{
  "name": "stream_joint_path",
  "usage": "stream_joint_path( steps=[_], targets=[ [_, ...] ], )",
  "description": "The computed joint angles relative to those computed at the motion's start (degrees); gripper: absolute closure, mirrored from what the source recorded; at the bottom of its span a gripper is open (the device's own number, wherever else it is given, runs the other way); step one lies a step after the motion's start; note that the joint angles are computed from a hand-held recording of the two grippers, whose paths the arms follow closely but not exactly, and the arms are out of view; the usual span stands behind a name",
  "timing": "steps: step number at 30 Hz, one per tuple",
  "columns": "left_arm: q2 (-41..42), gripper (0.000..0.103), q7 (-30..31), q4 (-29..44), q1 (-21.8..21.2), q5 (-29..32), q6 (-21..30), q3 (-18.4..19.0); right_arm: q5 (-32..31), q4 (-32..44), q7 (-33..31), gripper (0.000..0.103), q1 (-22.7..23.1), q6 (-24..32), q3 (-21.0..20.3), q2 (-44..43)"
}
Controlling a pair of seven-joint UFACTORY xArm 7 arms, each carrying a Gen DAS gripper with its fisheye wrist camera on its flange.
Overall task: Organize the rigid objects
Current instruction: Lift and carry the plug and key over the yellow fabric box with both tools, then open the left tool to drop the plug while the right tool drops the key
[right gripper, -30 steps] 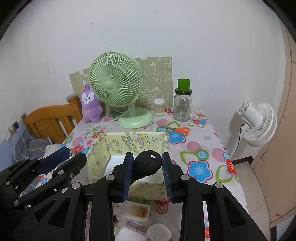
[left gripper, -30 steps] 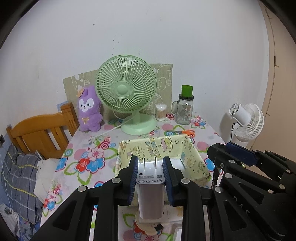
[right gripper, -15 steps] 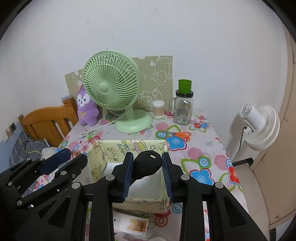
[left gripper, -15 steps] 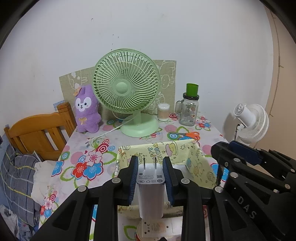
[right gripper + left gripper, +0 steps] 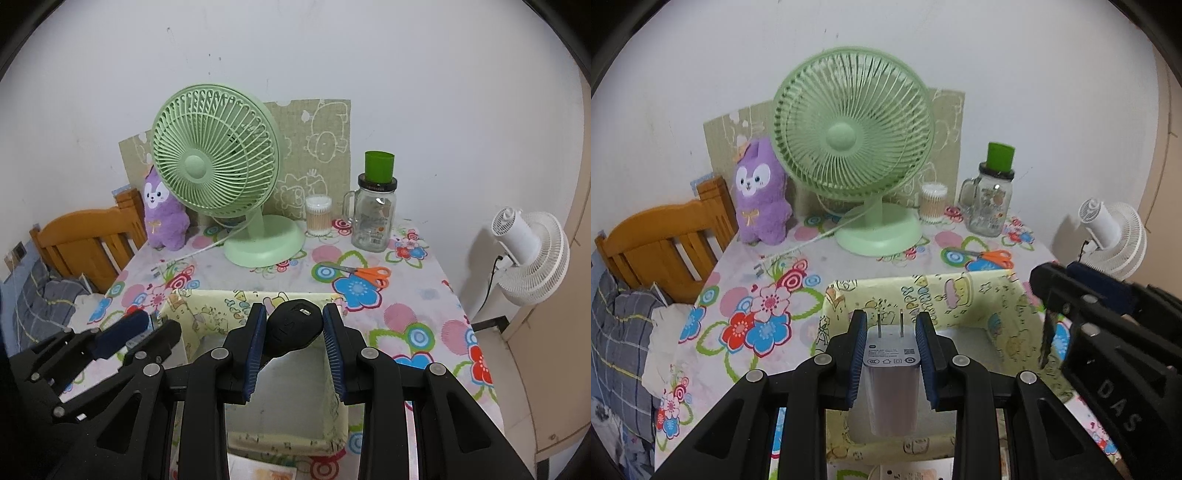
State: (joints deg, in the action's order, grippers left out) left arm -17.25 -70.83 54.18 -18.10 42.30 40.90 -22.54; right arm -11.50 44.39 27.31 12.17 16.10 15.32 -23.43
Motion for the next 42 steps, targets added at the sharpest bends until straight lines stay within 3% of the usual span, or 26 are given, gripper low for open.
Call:
stream_joint_path(
  steps=[13,24,26,30,32,33,35,37,42],
  targets=[
    [7.89,0.076,3.44,2.39,-2.05,-2.81,-1.55,4.01,2.64,4.89,-4.49,0.068,3.49,1.63,-2.61,9.3],
    [9.22,0.077,2.4,2.92,-3.36,-2.18,-0.93,5.48,4.97,7.18,-5.81,0.068,5.14,4.13,-4.09,13.91],
    [9.37,0.065,2.44,3.05,-3.53,-2.17,-0.55,5.61,5.05,7.37,-5.73,0.068,5.21,4.3,-4.18,14.33],
    [9.62,0.057,2.42,3.24,-3.94,-1.23,0.72,5.5,4.74,7.61,-5.77,0.068,5.32,4.94,-4.25,14.81],
    [9.38,0.043,2.43,2.97,-4.12,-1.06,0.35,5.64,4.44,7.37,-5.61,0.067,5.29,4.64,-4.28,14.63],
    [9.25,0.042,2.45,2.94,-4.2,-0.92,0.47,5.59,4.63,7.29,-6.02,0.067,5.4,4.6,-4.39,14.5],
    [8.96,0.039,2.42,3.01,-4.37,-0.48,1.01,5.34,4.81,7.11,-6.46,0.06,5.44,4.69,-4.48,14.06],
    [8.61,0.035,2.35,2.97,-4.47,-0.34,1.29,5.18,2.95,6.51,-4.63,0.034,4.68,4.53,-3.9,13.14],
    [7.19,0.028,2.17,2.62,-4.79,-0.6,2.56,4.39,0.12,4.28,-2.76,0.027,3.78,3.94,-2.93,9.62]
  ],
)
